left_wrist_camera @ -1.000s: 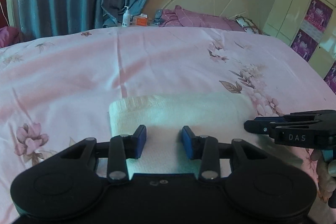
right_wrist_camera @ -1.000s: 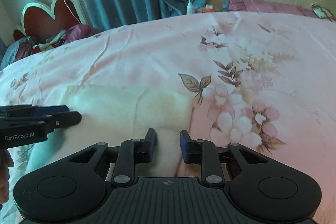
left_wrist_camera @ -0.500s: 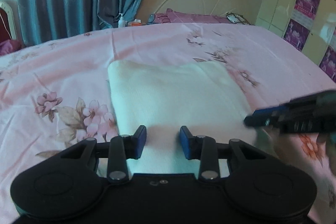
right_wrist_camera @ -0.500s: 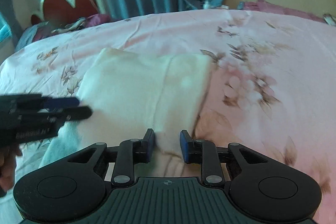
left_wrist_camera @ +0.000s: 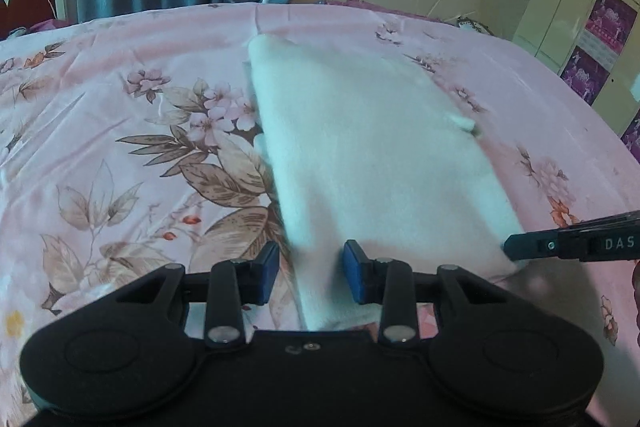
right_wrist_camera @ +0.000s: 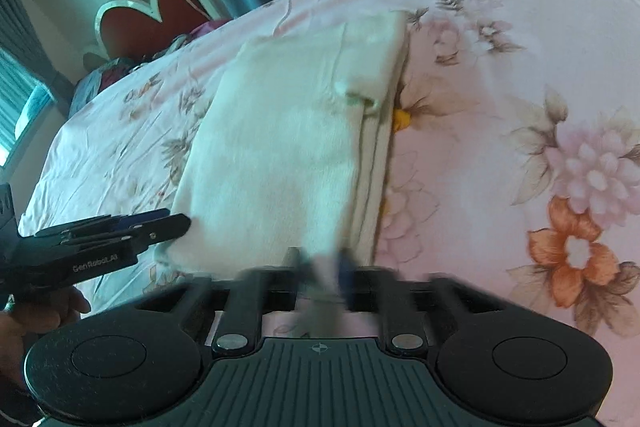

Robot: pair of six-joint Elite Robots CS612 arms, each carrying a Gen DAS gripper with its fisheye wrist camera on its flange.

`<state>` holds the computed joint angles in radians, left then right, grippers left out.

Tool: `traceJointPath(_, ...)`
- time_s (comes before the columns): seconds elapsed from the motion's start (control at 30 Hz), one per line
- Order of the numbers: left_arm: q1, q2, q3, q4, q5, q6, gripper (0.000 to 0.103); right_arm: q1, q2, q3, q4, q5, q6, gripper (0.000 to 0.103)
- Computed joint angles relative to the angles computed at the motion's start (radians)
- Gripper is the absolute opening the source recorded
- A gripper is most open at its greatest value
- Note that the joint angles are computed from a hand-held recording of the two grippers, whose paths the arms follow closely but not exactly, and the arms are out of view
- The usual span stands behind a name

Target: Fold small clothes

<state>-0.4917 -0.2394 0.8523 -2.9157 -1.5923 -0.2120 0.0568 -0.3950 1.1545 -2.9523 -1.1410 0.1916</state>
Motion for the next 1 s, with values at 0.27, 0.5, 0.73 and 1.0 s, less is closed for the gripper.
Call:
traceJointPath(0.27, -0.014, -0.020, 0.029, 0.023, 0.015, 0.041, 0.031, 0.010, -0.018, 0.016, 0.049, -0.096, -0.078, 0.001)
traceJointPath(0.5, -0.030, -0.050, 0.078, -0.014, 0.054, 0.044, 0.037, 0.031, -0.045, 0.057, -0.110, -0.172, -0.101, 0.002)
traceJointPath(0.73, -0.040, -0.045, 0.070, 0.018, 0.091, 0.044, 0.038, 0.052, -0.016, 0.011, 0.022, -0.173, -0.222, 0.002)
traceJointPath(1.0, -0.049, -0.046, 0.076, 0.026, 0.130, 0.081, 0.041, 0.056, -0.013, 0.020, -0.004, -0.190, -0.276, 0.002)
